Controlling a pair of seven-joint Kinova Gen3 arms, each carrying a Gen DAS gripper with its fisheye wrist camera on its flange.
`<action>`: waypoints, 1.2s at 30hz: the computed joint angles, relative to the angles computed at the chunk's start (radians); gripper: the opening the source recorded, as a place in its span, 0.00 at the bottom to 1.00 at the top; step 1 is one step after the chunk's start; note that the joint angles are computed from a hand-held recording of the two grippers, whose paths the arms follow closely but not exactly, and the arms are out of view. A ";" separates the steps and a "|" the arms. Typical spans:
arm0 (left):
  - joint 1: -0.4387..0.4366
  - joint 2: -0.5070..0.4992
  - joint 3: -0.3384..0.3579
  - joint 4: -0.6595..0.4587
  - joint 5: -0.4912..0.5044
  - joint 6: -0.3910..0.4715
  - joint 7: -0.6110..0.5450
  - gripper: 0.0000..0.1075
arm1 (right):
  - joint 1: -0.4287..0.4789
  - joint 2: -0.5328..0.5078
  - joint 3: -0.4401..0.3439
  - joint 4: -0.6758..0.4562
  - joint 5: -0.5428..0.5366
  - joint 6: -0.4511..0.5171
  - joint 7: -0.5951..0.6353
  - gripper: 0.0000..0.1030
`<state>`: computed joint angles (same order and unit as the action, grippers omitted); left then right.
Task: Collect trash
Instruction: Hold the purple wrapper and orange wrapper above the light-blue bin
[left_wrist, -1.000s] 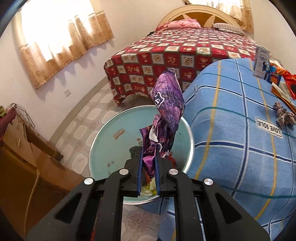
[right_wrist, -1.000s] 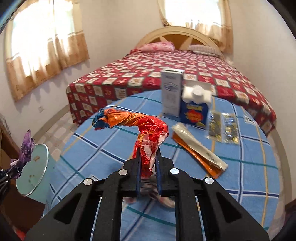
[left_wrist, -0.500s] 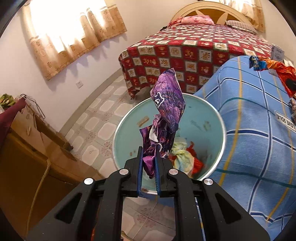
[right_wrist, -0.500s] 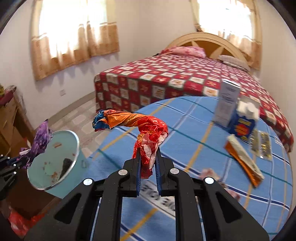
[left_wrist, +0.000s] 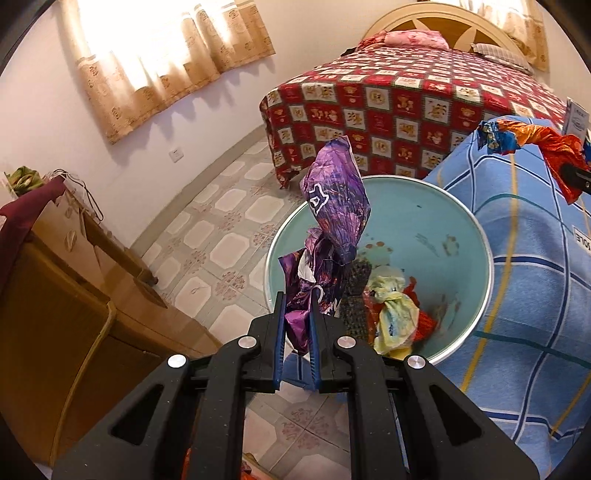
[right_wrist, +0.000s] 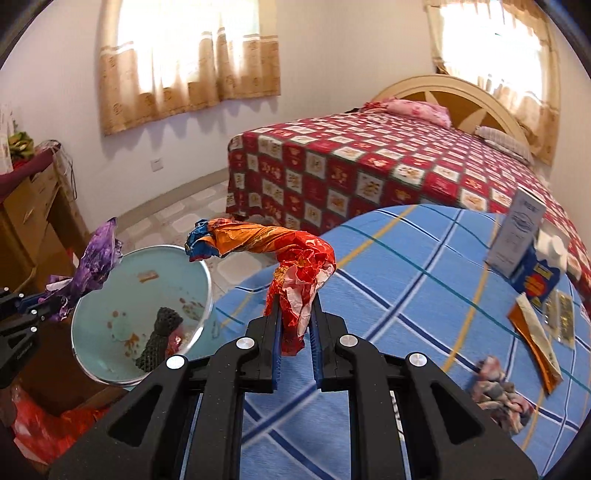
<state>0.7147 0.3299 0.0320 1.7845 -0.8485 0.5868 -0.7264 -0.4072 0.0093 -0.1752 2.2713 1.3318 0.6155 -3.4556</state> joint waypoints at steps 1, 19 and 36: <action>-0.003 0.000 -0.001 0.001 0.002 0.000 -0.002 0.10 | 0.003 0.003 0.003 -0.001 0.006 -0.006 0.001 0.13; -0.034 -0.005 -0.009 0.000 0.019 -0.004 0.001 0.10 | -0.041 0.083 0.011 -0.065 0.016 -0.026 0.041 0.13; -0.041 -0.004 -0.010 -0.003 0.038 -0.006 -0.015 0.10 | -0.061 0.106 0.022 -0.081 0.010 -0.042 0.066 0.13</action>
